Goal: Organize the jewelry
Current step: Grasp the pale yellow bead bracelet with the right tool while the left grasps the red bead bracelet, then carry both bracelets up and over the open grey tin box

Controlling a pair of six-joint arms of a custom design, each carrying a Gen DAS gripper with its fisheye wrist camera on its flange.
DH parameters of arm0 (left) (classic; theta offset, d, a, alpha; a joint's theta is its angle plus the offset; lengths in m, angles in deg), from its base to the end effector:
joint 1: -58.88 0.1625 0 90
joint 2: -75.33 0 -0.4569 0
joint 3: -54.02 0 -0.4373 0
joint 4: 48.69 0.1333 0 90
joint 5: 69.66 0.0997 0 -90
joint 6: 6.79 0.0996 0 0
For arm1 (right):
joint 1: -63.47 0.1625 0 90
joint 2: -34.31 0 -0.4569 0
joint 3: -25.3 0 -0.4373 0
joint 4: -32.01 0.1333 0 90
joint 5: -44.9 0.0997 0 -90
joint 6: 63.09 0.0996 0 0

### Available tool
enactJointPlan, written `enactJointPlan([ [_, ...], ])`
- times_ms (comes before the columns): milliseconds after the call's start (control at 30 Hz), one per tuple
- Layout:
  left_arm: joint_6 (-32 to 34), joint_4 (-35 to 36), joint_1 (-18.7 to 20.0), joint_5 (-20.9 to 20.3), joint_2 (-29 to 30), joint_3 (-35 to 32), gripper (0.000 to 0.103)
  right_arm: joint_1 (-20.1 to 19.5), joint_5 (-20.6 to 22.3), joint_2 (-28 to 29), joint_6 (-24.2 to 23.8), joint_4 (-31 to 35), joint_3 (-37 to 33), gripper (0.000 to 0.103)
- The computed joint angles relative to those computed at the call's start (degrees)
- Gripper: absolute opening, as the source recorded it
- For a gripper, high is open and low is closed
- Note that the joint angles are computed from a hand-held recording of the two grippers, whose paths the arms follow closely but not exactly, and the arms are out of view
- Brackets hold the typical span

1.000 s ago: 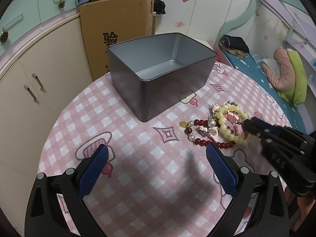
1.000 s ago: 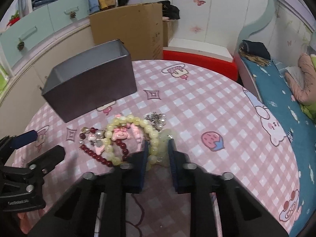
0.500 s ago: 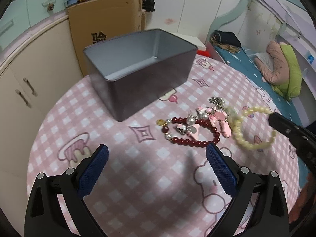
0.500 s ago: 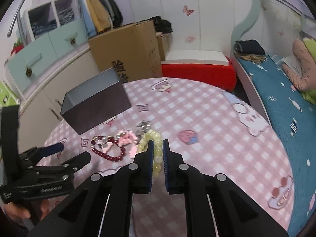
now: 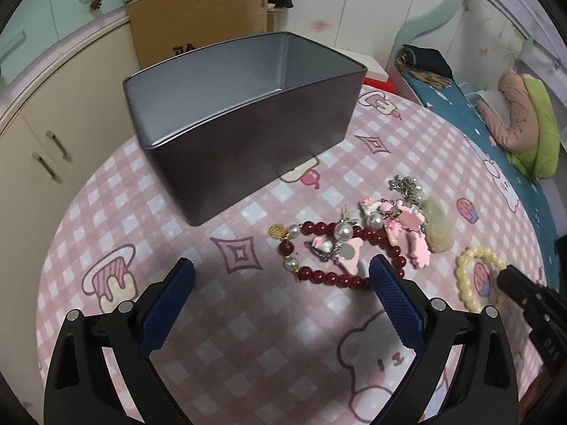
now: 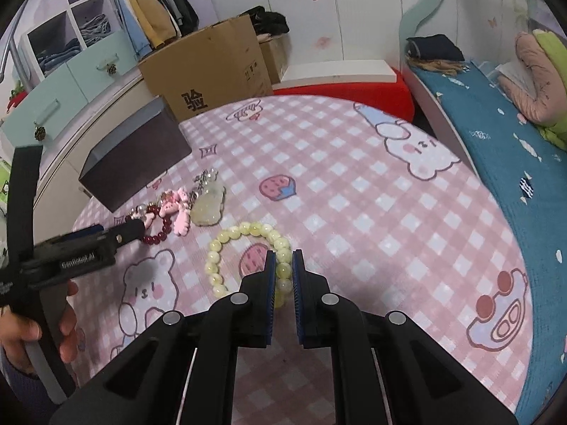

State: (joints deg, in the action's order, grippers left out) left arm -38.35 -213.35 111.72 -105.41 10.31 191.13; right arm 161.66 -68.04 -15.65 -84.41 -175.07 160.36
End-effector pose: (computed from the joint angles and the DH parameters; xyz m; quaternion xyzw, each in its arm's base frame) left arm -0.0889 -0.4717 0.1069 0.0333 0.8892 -0.2737 0.3650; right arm 0.1597 -0.4462 0.0516 0.1870 -0.9250 0.2463 0.2208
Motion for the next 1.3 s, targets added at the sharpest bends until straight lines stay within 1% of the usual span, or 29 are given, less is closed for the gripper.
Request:
enactJointPlan([
  [33,0.19,0.03,-0.12,0.56,0.25,0.00,0.095,-0.28,0.43,0.03,-0.01,0.24,-0.01,0.009],
  [100,-0.85,3.20,-0.18,1.21,0.22,-0.43,0.095,-0.49,0.80,0.38,-0.36,-0.12,-0.02,0.009],
  [167,-0.21,3.82,-0.46,2.63,0.63,-0.21,0.096,-0.67,1.50,0.18,-0.32,0.37,0.00,0.009],
  [233,-0.65,5.08,-0.39,2.28,-0.17,0.06,0.096,-0.71,1.73,0.10,-0.50,0.50,-0.01,0.009],
  [267,-1.60,7.34,-0.34,1.91,-1.43,0.31,0.096,-0.84,1.97,-0.04,-0.52,0.64,0.05,0.009],
  [333,-2.03,9.17,-0.40,1.48,-3.54,1.57,0.096,-0.78,2.01,0.15,-0.27,0.52,0.04,0.009],
  [433,-3.85,11.64,-0.38,2.12,-6.72,3.62,0.095,-0.70,2.23,0.09,-0.56,0.72,0.21,0.009],
  [467,-3.21,10.95,-0.45,1.95,-7.23,4.18,0.090,-0.59,2.26,0.21,-0.54,0.70,0.21,0.009],
  [500,-1.43,8.74,-0.47,1.49,-7.42,4.83,0.085,-0.64,2.45,0.13,-0.54,0.80,0.30,0.009],
  [533,-0.72,8.26,-0.57,1.58,-7.60,5.10,0.082,-0.63,2.44,0.17,-0.57,0.72,0.30,0.010],
  [567,0.55,7.36,-0.78,1.31,-7.65,5.36,0.074,-0.50,2.23,0.33,-0.56,0.55,0.26,0.010],
  [600,1.71,6.35,-1.16,1.29,-7.51,5.61,0.059,-0.53,2.28,0.20,-0.45,0.79,0.25,0.010],
  [633,1.98,6.25,-1.55,1.30,-7.51,5.81,0.054,-0.54,2.28,0.14,-0.48,0.83,0.26,0.010],
  [700,3.02,6.39,-2.05,1.11,-6.92,5.39,0.039,-0.50,2.18,0.11,-0.32,0.85,0.35,0.010],
  [833,4.41,6.17,-2.36,1.04,-6.13,4.80,0.027,-0.31,1.85,0.23,0.14,0.58,0.60,0.010],
  [900,4.15,6.30,-2.29,1.75,-5.73,4.59,0.008,-0.24,1.77,0.37,0.21,0.18,0.72,0.010],
  [1000,6.85,2.96,-1.52,0.44,-6.05,4.96,0.008,-0.26,1.97,0.34,0.63,0.10,0.85,0.009],
  [1067,8.22,0.16,-1.23,-1.13,-6.51,5.49,0.008,-0.37,2.65,0.13,0.91,0.15,1.05,0.009],
  [1200,11.64,-5.29,-2.91,-3.30,-9.09,7.82,0.008,0.94,2.62,-0.43,1.26,-0.20,1.32,0.009],
  [1300,12.65,-7.00,-3.96,-5.34,-11.26,8.66,0.008,2.52,2.44,-0.88,1.53,-0.44,1.26,0.009],
])
